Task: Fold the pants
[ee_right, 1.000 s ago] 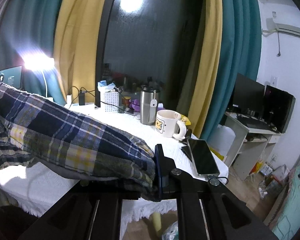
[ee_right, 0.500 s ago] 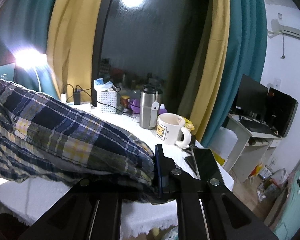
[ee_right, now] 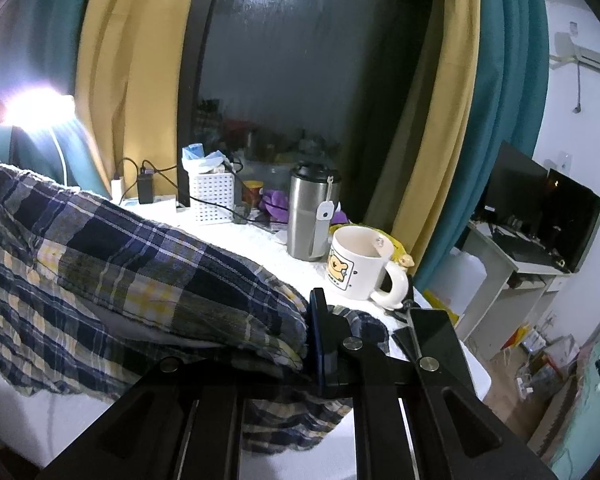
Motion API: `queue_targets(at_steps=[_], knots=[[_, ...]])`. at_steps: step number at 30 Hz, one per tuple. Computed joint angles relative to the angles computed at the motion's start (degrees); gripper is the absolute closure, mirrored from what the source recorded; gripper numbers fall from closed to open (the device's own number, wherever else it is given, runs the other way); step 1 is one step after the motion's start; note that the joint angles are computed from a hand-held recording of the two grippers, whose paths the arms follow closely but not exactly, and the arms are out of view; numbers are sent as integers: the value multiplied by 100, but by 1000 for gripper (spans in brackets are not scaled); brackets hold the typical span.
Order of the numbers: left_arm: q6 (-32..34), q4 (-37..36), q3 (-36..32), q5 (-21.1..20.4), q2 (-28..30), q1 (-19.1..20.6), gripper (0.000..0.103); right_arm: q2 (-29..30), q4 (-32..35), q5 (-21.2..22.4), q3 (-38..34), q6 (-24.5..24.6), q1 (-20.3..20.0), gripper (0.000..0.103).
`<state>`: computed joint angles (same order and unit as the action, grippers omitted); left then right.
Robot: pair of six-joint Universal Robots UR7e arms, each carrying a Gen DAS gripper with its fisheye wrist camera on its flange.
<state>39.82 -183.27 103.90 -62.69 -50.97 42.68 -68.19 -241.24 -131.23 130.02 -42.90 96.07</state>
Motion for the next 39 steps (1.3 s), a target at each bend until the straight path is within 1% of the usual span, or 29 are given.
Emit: queue_targets(at_steps=[7, 21, 29, 31, 32, 33, 36, 39], knots=[[-125, 575, -436, 2, 241, 226, 101, 132, 548, 33, -359, 161, -194, 92], [-321, 1513, -1309, 46, 788, 569, 101, 377, 1730, 146, -1078, 663, -574, 92], [-330, 2293, -2162, 54, 1316, 804, 100, 567, 2532, 167, -1548, 1106, -826, 92], [-337, 2501, -2432, 66, 1488, 883, 100, 655, 2655, 156, -1678, 1149, -870, 92], [-346, 2633, -2550, 77, 1558, 915, 99, 699, 2753, 151, -1753, 1188, -902, 92], [-351, 2709, -2659, 113, 1633, 944, 96, 738, 2815, 133, -1814, 1211, -926, 92], [-556, 3108, -3066, 159, 1855, 1062, 96, 809, 3039, 120, -1955, 1310, -992, 92], [-633, 3344, -3310, 226, 2035, 1159, 95, 891, 3244, 78, -2093, 1354, -1020, 92]])
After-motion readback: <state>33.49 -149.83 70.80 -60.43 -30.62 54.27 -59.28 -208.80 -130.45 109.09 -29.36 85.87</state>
